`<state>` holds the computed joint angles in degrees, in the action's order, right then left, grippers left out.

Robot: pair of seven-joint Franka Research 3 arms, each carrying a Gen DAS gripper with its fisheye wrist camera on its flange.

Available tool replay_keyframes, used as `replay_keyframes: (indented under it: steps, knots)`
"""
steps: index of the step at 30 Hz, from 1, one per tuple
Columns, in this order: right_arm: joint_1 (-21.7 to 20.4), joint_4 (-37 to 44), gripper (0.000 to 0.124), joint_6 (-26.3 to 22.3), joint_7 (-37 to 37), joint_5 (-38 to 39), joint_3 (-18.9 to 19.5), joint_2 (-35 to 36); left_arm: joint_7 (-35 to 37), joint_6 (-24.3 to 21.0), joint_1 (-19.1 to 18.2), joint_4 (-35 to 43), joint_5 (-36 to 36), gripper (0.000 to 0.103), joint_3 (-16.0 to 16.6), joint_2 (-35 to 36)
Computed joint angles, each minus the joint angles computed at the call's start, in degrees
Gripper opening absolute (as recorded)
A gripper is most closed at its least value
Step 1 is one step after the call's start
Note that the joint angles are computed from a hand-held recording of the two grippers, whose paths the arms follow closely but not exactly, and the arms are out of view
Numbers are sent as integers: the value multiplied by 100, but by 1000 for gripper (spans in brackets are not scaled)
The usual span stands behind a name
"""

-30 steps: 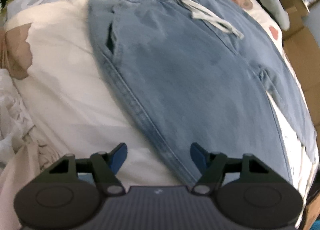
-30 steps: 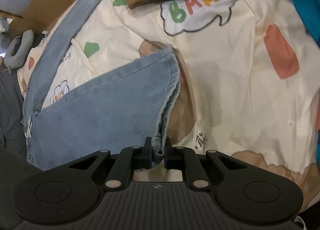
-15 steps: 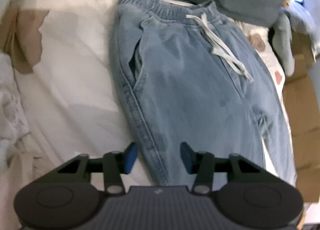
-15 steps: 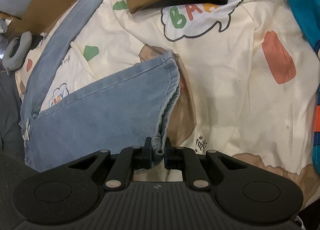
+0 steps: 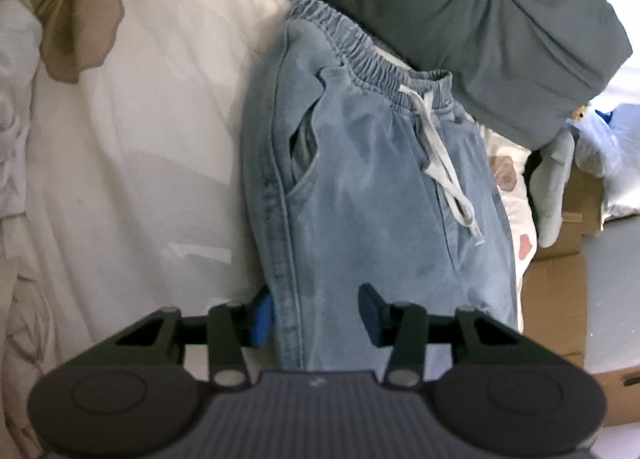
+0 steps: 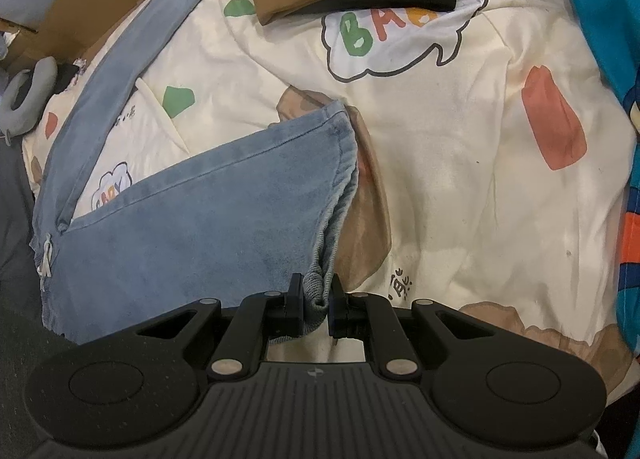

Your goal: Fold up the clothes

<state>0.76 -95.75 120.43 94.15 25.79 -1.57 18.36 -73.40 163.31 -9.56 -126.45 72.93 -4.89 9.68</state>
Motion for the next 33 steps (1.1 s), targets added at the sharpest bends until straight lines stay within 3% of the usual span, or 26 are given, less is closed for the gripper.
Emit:
replay_keyframes:
  steps: [8, 12, 14, 20, 23, 33]
  knots:
    - [5, 40, 9, -8, 45, -12, -4, 13, -581, -23, 93, -130, 577, 45, 42, -144]
    - [17, 92, 9, -49, 96, -56, -8, 57, -531, 21, 174, -202, 631, 16, -38, -201]
    - [24, 82, 9, -19, 126, -53, -5, 58, -397, 88, 221, -314, 531, 16, -61, -307]
    - [-23, 7, 9, 175, 79, 137, 17, 5, 1241, 142, 345, -303, -594, 15, -137, -441]
    - [-64, 25, 9, 273, 5, 294, 37, 1, 2594, -112, 357, -119, -1767, 15, -238, -426]
    - [-283, 228, 9, 496, -347, 1014, 124, 102, 4652, -1026, 205, 1078, -3208, 14, -235, -108]
